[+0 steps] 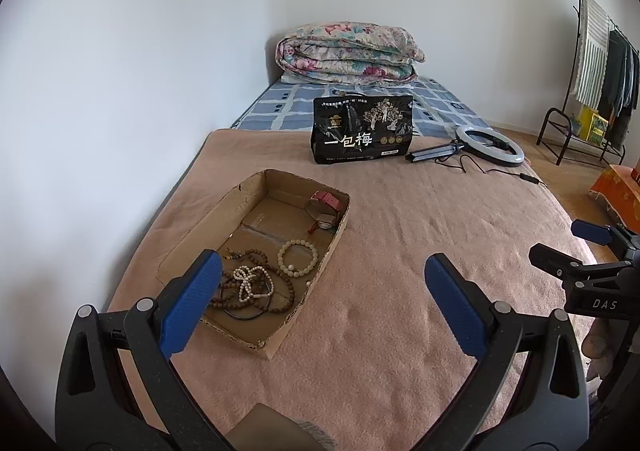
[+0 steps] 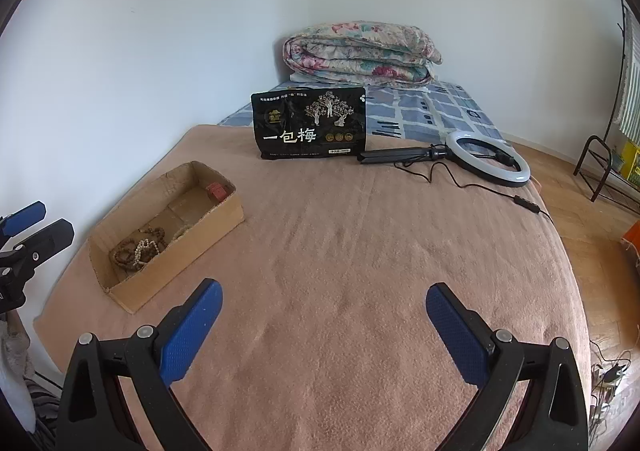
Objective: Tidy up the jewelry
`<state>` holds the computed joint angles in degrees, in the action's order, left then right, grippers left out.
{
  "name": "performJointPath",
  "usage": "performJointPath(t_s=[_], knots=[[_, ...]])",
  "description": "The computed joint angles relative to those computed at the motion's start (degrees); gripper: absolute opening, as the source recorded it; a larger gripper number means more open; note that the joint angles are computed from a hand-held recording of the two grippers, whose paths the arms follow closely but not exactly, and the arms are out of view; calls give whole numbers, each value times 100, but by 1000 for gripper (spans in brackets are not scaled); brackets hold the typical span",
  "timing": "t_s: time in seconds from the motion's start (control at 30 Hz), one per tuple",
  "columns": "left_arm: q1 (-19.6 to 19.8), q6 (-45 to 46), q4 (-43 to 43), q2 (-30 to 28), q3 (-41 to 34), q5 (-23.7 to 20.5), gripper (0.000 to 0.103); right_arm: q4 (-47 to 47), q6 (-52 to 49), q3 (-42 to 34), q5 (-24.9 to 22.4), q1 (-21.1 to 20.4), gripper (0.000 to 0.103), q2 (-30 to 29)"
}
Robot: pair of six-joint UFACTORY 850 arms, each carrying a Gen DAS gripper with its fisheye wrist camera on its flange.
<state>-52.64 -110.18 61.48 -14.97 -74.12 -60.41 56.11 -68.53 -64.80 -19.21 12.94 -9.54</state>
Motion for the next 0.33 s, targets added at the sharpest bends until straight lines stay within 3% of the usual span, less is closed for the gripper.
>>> performJointPath(t_s=[0.33], knots=[[-6, -123, 56, 45, 59, -100, 103, -220, 323, -36, 58, -52, 103, -62]])
